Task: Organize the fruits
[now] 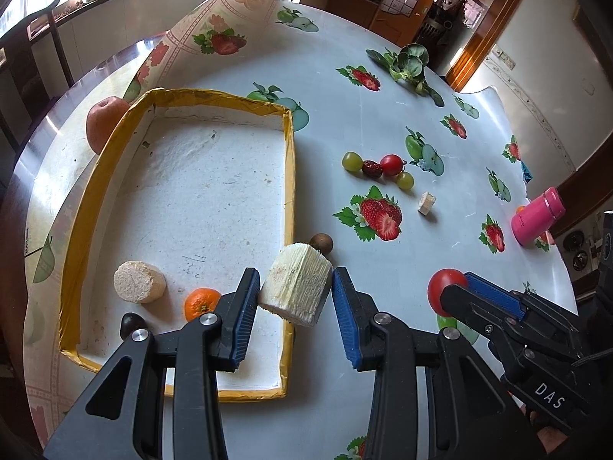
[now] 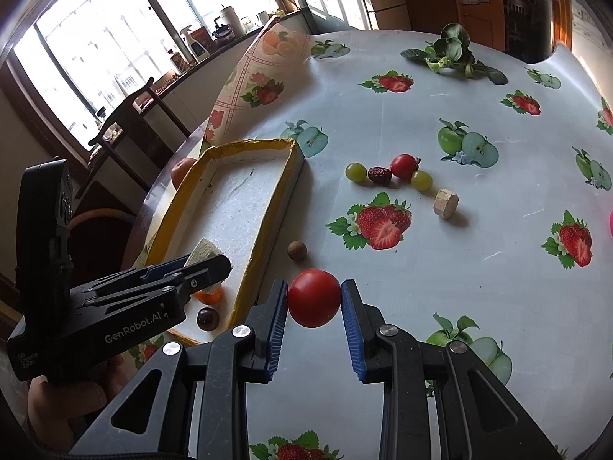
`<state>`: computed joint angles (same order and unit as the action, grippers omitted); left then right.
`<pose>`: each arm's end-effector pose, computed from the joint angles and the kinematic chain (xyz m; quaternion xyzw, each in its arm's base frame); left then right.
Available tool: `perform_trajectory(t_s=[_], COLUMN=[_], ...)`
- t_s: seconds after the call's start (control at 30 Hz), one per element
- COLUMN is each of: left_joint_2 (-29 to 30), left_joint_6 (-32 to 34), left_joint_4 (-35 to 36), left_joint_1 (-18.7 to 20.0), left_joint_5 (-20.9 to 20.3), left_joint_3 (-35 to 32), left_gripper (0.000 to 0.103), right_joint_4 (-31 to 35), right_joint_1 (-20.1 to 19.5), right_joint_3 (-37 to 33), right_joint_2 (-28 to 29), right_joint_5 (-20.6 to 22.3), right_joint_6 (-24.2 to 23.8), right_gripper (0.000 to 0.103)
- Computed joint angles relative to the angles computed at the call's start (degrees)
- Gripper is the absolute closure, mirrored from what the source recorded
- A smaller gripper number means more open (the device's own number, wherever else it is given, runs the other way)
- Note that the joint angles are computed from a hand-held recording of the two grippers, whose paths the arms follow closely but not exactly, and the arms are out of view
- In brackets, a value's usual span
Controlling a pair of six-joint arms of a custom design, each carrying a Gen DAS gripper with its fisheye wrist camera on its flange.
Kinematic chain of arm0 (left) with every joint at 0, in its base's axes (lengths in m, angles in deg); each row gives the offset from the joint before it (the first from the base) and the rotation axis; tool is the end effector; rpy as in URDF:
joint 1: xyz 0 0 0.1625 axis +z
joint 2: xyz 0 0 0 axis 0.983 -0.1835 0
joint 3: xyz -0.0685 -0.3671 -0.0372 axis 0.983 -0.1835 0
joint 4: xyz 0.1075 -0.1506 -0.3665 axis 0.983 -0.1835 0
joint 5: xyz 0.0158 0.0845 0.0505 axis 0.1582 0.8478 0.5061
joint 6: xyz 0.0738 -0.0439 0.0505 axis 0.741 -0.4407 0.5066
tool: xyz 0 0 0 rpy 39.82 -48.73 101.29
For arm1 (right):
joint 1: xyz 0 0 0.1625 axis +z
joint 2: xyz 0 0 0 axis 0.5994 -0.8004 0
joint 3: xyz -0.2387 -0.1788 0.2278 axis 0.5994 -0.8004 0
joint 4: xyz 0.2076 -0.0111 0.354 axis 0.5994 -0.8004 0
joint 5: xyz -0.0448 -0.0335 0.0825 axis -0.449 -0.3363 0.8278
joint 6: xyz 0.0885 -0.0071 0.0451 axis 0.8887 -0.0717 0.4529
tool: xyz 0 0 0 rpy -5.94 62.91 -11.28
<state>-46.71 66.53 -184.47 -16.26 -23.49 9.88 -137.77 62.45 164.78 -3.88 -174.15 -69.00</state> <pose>-0.1607 -0.7252 0.1269 0.2088 0.9377 -0.1473 0.2354 0.1915 -0.6568 0.1092 0.0325 -0.9284 0.2837 0.2376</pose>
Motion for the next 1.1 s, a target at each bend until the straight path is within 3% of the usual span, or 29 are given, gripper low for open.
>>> perform_trajectory(t_s=[0.37,1.1], left_joint_2=[0.5,8.2], left_joint_6=[-1.6,-3.4], left_joint_4=[1.6,7.3], left_joint_1=[2.9,7.5], left_joint_5=[2.0,3.8], left_joint_3=[-3.9,-18.5], left_gripper=[0.067,0.067], right_joint_4=[4.4,17.1], right_joint_1=[0.8,1.8], right_joint_3=[-6.5,-29.6], right_joint_2=[5.2,21.5], right_joint_5=[2.4,4.2], right_joint_6=[-1.1,-7.7], right_gripper=[0.074,0.074])
